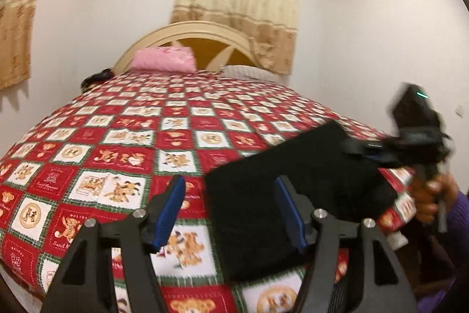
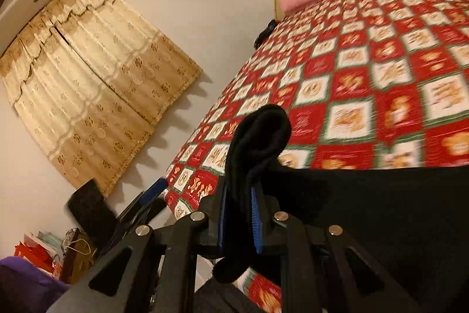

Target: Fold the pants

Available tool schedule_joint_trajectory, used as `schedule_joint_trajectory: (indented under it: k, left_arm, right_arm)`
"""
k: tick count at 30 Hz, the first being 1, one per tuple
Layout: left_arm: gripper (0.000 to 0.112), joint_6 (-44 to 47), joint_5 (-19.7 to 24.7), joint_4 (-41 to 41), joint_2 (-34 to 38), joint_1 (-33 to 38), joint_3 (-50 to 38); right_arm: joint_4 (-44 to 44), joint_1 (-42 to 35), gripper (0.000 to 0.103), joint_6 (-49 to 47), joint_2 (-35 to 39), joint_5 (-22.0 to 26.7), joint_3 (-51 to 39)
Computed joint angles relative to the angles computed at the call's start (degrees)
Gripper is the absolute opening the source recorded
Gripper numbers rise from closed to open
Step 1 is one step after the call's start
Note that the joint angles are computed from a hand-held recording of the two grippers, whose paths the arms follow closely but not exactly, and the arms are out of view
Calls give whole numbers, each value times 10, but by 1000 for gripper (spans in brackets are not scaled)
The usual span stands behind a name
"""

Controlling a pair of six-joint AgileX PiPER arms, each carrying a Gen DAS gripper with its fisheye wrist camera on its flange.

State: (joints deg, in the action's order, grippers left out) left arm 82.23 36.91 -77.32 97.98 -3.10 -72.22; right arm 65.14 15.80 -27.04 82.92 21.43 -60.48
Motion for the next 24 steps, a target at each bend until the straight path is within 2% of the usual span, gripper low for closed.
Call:
schedule_joint_trajectory:
  k: [3,5,9,11,15,18,21,24]
  left_arm:
    - [66,-55,-11,32,31,-22,-37]
    - [66,-99,-26,74,52,-50,-61]
    - [66,-191,-35,161,81,-88,-96]
    - [66,-236,-32,195,95,-104,-112]
    - [66,-266,-29,229,99,-122,-121]
    - [66,-302,-43,277,98,-142,-122]
    - [66,-326,-41,297,101,-152,-126]
    - [66,-339,-41,310,101,-162,-125]
  right_arm:
    - [-111,-54,15,84,-91,36,48]
    - [-164,-105,15,114,-142,77,77]
    - [-141,-218,15,67,-199,127,150]
    - [-83,-269,15,9,-204,144,190]
    - [-57,-290,15,-34,-206,132,230]
    - [-97,-270,15,-2,-197,101,229]
    - [-63,-290,15,-38,-189,113,233]
    - [-94,-278,15,-17,-192,102,231]
